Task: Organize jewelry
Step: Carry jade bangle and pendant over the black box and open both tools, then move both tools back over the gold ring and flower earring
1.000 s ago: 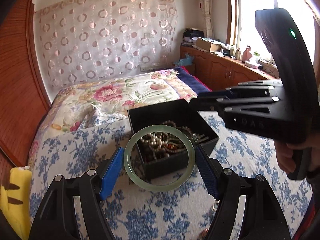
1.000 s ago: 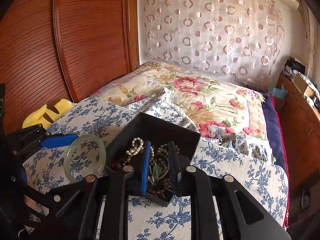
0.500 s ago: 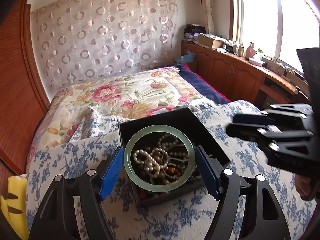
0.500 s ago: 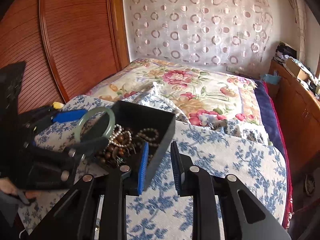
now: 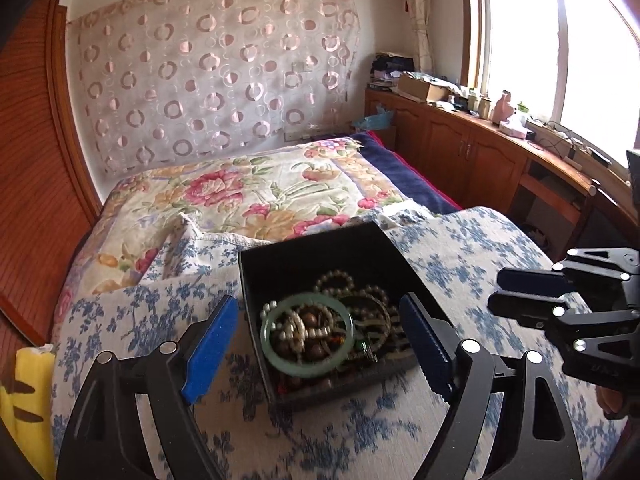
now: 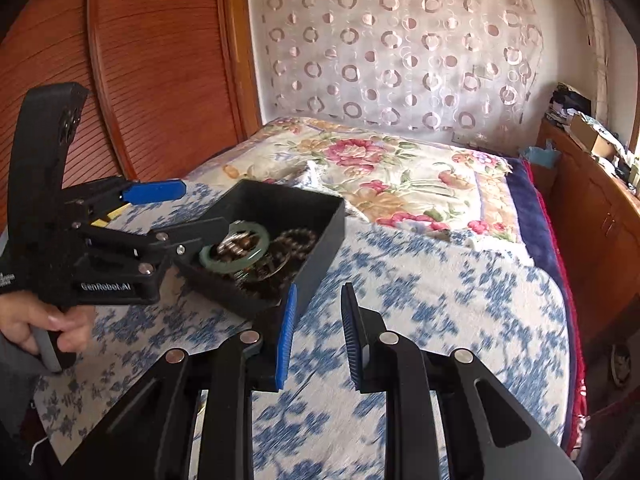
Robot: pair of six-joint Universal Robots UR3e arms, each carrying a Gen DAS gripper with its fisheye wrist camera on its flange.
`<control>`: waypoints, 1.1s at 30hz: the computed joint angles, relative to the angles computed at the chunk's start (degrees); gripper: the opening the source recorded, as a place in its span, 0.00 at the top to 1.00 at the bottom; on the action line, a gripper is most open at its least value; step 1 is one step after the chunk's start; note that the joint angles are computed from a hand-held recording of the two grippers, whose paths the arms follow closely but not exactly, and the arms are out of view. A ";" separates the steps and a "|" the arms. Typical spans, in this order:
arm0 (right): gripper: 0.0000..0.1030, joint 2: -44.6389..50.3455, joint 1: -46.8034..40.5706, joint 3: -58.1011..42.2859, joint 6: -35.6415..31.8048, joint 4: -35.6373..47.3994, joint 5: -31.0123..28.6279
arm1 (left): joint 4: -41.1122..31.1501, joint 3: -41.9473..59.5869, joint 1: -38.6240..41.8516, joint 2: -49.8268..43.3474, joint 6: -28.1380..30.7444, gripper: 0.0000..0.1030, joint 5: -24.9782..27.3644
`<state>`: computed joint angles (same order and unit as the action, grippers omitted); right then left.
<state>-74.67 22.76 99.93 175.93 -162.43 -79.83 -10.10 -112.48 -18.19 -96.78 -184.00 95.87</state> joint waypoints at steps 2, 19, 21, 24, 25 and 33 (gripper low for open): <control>0.76 -1.06 0.40 2.52 0.06 -1.55 0.42 | 0.11 -3.04 -0.43 2.74 0.12 0.23 0.07; 0.69 -4.47 5.52 14.36 2.34 -6.20 0.62 | 0.00 -27.92 -4.08 22.05 -2.18 0.38 -5.75; 0.69 -4.11 6.38 14.31 2.37 -6.39 -0.39 | 0.47 -29.28 -4.27 21.82 -2.38 0.43 -7.67; 0.69 -3.85 6.91 14.62 2.60 -6.63 -0.48 | 2.35 -29.86 -5.79 19.62 -3.15 0.55 -7.59; 0.69 -3.70 7.03 14.55 2.62 -6.61 -0.61 | 2.60 -29.76 -6.06 19.00 -3.26 0.59 -7.45; 0.69 -2.71 8.14 14.33 2.57 -6.25 -0.67 | 3.85 -30.01 -4.61 18.14 -3.82 0.80 -11.16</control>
<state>-77.38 30.90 114.25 178.50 -168.68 -80.50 -6.24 -142.48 -22.81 -78.64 -187.82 84.70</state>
